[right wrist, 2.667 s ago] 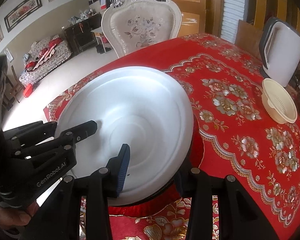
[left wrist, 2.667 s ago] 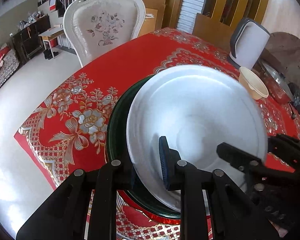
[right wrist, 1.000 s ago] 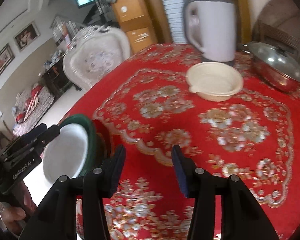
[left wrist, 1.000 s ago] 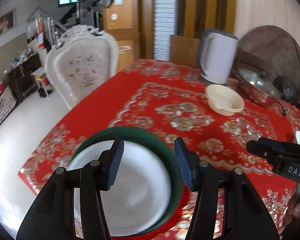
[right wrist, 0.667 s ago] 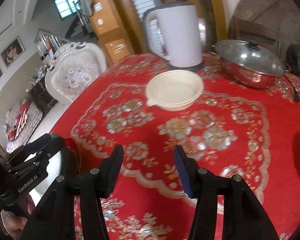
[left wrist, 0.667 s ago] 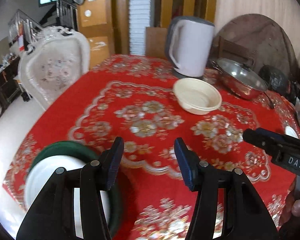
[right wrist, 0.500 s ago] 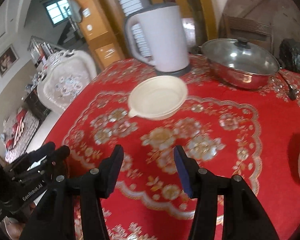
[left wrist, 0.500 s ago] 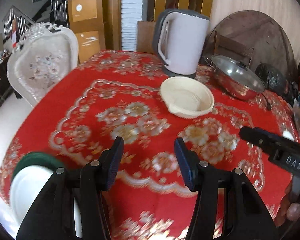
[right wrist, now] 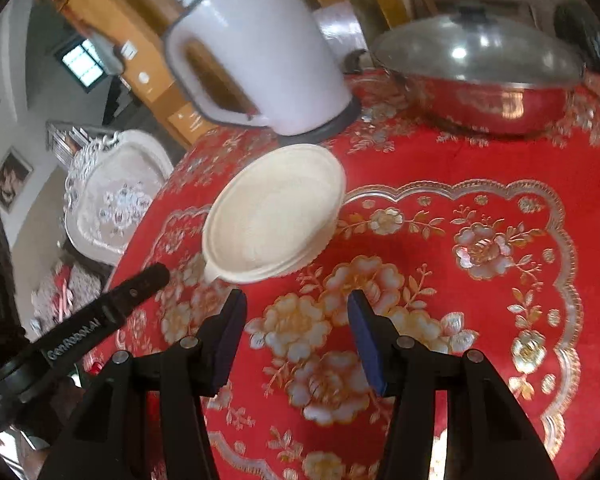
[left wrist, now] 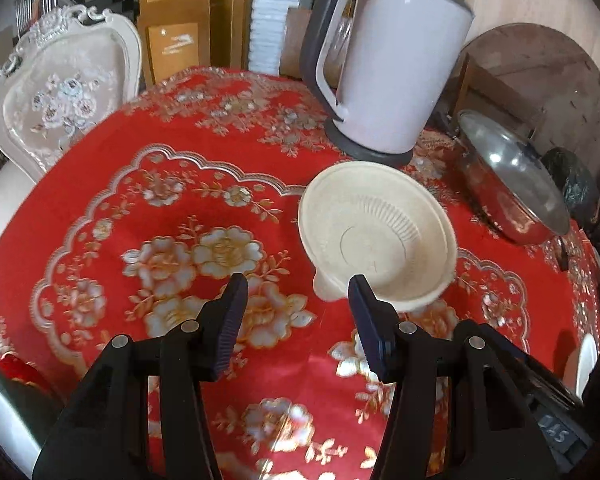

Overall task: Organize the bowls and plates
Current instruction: 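Move both tools toward the cream plastic bowl, then grip the cream bowl rim with both tools and lift it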

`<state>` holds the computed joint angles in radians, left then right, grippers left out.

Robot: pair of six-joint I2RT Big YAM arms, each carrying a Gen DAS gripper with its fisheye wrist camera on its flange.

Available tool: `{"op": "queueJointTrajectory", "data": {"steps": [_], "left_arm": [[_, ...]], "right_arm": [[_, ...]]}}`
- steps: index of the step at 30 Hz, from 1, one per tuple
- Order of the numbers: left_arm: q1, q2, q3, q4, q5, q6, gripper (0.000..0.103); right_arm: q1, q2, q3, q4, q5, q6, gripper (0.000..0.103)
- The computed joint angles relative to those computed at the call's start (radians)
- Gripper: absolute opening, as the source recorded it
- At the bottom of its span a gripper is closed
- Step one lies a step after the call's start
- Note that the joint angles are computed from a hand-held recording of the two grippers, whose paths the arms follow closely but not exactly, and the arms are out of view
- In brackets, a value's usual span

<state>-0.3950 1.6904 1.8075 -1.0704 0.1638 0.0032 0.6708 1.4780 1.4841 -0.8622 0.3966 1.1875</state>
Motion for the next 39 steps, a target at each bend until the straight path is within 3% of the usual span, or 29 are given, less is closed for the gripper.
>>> {"op": "queueJointTrajectory", "data": {"steps": [4,7,11,16,19,24,32,35,39], "left_arm": [[-0.005,0.051,0.051,-0.007,-0.005,-0.047,0.053],[-0.014,0.085,0.084,-0.006,-0.013,-0.063,0.053],[-0.028,0.136,0.138,-0.013,-0.015,-0.085,0.053],[-0.050,0.239,0.268,-0.169,-0.021,-0.051,0.053],[-0.057,0.260,0.287,-0.257,-0.028,-0.001,0.053],[-0.046,0.189,0.200,-0.302,0.036,0.090,0.053],[-0.033,-0.063,-0.140,-0.233,0.078,0.261,0.053],[-0.003,-0.142,-0.221,-0.249,0.137,0.317,0.053],[0.022,-0.225,-0.288,-0.129,0.096,0.304,0.053]], "right_arm": [[-0.019,-0.023,-0.040,0.070,-0.009,0.018,0.053],[-0.024,0.001,-0.012,0.052,-0.022,-0.005,0.053],[-0.024,-0.010,-0.037,0.103,-0.004,0.011,0.053],[-0.032,-0.014,-0.042,0.092,-0.003,0.017,0.053],[-0.035,-0.027,-0.058,0.094,-0.005,0.033,0.053],[-0.035,-0.047,-0.074,0.077,-0.002,0.051,0.053],[-0.008,-0.069,-0.068,0.023,0.000,0.046,0.060],[0.015,-0.063,-0.054,-0.012,-0.008,0.032,0.060],[0.050,-0.053,-0.045,-0.052,-0.039,0.039,0.060]]}}
